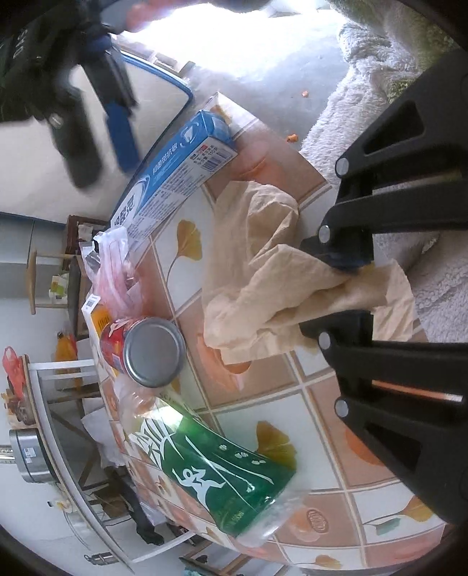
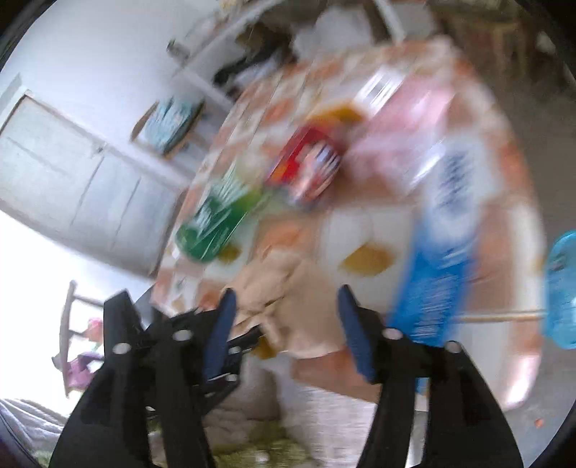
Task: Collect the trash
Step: 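Lift the tan cloth with the left tool while the right tool lifts the toothpaste box, then carry both items over the blue wastebasket and open both tools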
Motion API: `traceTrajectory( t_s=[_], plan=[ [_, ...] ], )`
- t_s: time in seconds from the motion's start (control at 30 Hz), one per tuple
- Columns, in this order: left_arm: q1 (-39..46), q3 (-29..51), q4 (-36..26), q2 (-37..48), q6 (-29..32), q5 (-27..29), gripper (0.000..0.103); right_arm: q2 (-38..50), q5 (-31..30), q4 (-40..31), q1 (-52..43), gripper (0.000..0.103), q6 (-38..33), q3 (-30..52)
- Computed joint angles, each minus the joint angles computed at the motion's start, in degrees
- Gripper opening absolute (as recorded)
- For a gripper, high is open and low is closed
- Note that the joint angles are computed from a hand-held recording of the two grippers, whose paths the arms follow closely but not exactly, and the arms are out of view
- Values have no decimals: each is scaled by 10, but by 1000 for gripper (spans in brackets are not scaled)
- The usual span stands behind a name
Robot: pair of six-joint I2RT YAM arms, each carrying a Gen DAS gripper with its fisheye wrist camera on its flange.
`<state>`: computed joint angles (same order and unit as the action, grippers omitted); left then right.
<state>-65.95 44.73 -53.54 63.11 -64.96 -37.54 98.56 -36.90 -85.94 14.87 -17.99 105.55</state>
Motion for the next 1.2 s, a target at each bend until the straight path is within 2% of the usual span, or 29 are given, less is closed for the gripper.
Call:
traceTrajectory(
  t_s=[0.1, 0.17, 0.33, 0.5, 0.6, 0.63, 0.7, 0.8, 1.0, 1.2],
  plan=[
    [-6, 4, -8, 1, -13, -6, 11, -25, 85, 59, -23, 77, 33, -23],
    [-11, 5, -14, -2, -18, -17, 10, -24, 120, 74, -23, 77, 47, -44],
    [-36, 30, -53, 11, -45, -39, 9, -9, 146, 112, 7, 77, 73, -81],
    [-56, 54, -86, 22, -79, -54, 8, 8, 252, 179, 72, 77, 97, -109],
    [-73, 68, -106, 18, -105, -71, 8, 17, 262, 187, 73, 75, 108, -117],
    [-76, 71, -112, 17, -111, -74, 8, 15, 261, 191, 70, 71, 113, -122],
    [-77, 78, -120, 15, -114, -76, 8, 12, 244, 185, 52, 53, 116, -122],
    [-69, 86, -118, 14, -103, -73, 8, 13, 203, 167, 16, 47, 113, -119],
    [-49, 112, -105, 16, -72, -55, 8, 1, 116, 143, -78, 46, 97, -137],
    [-24, 141, -66, 20, -34, -25, 8, 31, -28, 73, -199, 46, 32, -120]
  ],
)
